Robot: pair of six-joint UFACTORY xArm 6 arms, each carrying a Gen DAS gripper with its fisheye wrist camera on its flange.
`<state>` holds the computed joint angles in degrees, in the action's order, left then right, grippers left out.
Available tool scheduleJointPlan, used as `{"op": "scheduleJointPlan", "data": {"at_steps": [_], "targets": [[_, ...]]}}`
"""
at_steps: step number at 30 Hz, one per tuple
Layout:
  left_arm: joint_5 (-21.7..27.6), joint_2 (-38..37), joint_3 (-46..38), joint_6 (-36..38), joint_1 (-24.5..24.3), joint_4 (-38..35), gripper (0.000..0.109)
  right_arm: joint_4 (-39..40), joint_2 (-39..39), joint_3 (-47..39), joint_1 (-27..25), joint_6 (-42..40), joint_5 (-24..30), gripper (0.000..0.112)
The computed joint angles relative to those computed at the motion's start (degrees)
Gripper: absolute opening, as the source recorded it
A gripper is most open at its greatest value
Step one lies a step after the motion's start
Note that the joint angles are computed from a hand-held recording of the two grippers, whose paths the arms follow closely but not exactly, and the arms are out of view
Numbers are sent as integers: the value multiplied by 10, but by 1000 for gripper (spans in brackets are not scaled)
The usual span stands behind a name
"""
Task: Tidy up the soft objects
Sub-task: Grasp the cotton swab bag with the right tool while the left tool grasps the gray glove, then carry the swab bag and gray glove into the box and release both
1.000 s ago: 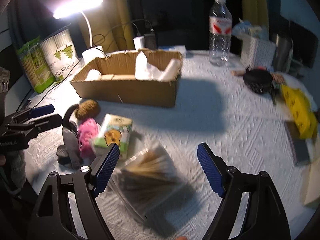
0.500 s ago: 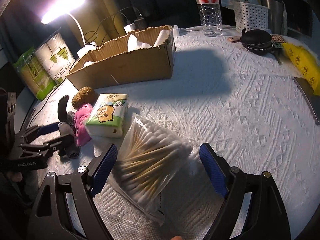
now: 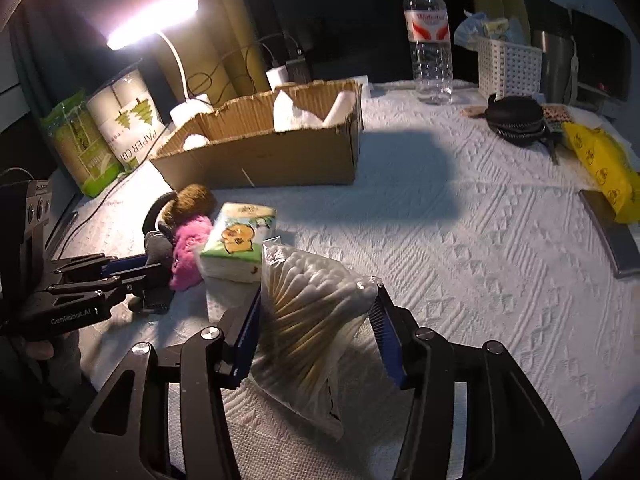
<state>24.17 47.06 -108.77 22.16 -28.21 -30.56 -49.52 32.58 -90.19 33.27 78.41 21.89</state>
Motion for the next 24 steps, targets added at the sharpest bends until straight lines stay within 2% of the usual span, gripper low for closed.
{"op": "scheduleJointPlan", "data": {"at_steps": [7, 13, 24], "targets": [[-35, -45, 46, 47, 2, -51, 25, -46, -22, 3, 1, 28, 10, 54], [-77, -78, 74, 77, 6, -72, 25, -46, -17, -26, 0, 5, 18, 54], [-100, -67, 25, 118, 28, -111, 25, -34, 34, -133, -2, -60, 33, 54]]}}
